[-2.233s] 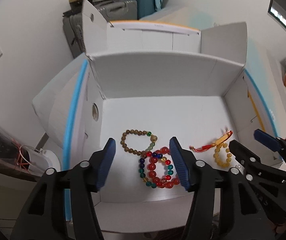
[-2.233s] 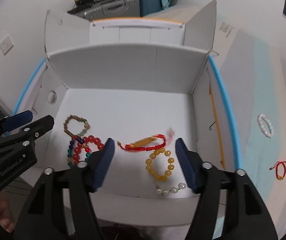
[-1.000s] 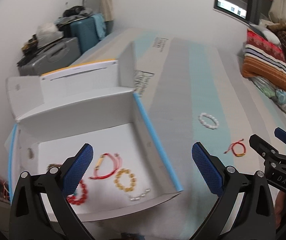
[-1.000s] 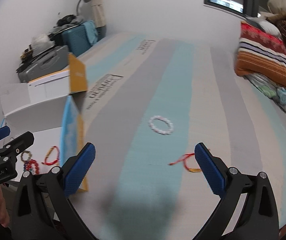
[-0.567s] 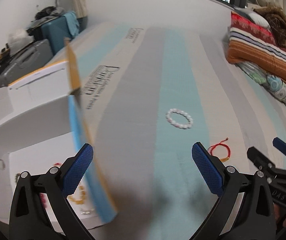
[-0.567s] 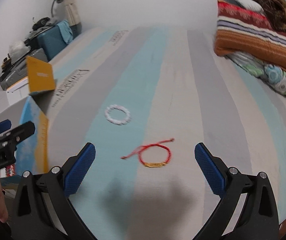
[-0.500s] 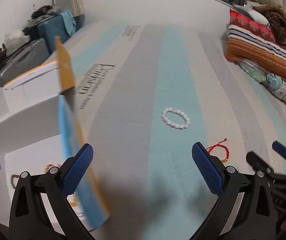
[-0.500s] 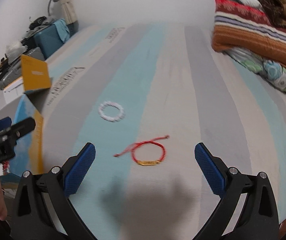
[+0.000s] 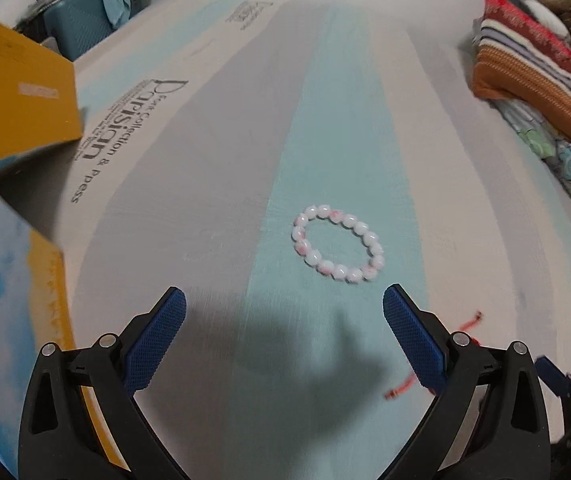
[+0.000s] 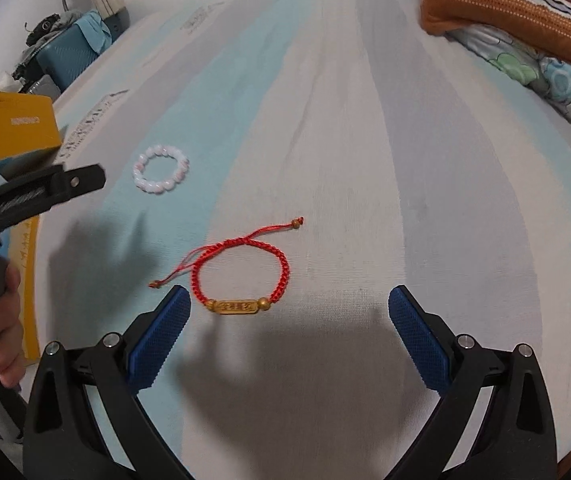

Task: Organize jewelry
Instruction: 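Grasp the pink-white bead bracelet with the left tool while the right tool grasps the gold-bar bracelet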

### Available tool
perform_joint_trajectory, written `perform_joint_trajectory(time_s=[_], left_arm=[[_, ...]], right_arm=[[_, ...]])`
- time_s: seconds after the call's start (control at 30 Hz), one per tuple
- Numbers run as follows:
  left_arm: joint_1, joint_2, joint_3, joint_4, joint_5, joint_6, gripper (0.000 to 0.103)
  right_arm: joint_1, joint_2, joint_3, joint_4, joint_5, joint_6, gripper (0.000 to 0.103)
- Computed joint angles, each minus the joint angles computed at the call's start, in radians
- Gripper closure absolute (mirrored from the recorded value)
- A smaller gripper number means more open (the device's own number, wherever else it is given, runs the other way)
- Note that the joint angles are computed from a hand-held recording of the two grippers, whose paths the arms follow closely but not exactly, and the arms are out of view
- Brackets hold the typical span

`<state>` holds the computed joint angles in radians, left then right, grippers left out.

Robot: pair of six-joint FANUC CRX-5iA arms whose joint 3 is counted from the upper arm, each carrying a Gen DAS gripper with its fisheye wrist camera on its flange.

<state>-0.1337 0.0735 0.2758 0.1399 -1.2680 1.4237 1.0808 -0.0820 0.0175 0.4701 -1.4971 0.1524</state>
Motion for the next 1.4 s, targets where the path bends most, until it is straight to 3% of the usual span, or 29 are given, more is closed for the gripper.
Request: perform_joint_trajectory(time_s=[0.4, 0.53, 0.87, 1.4], left_arm=[[-0.052, 0.111, 0.094, -0.100, 0.017, 0.044, 0.007], [-0.059, 0.126, 0.102, -0.111, 0.013, 0.055, 0.008], [-0.053, 0.148, 0.101, -0.107, -0.004, 0.057, 0.024], [-0.057, 0.145, 0.093, -0.097, -0.012, 0.026, 0.068]], right_arm=[[-0.029, 0.038, 0.016, -0.046, 0.029, 0.033, 0.008], [-0.034, 0.050, 0.026, -0.061, 0.026, 0.030, 0.013], [-0.063, 0.046, 0.028, -0.112, 0.047, 0.025, 0.028], [-0.082, 0.044, 0.035, -0.136, 0.070, 0.065, 0.065]])
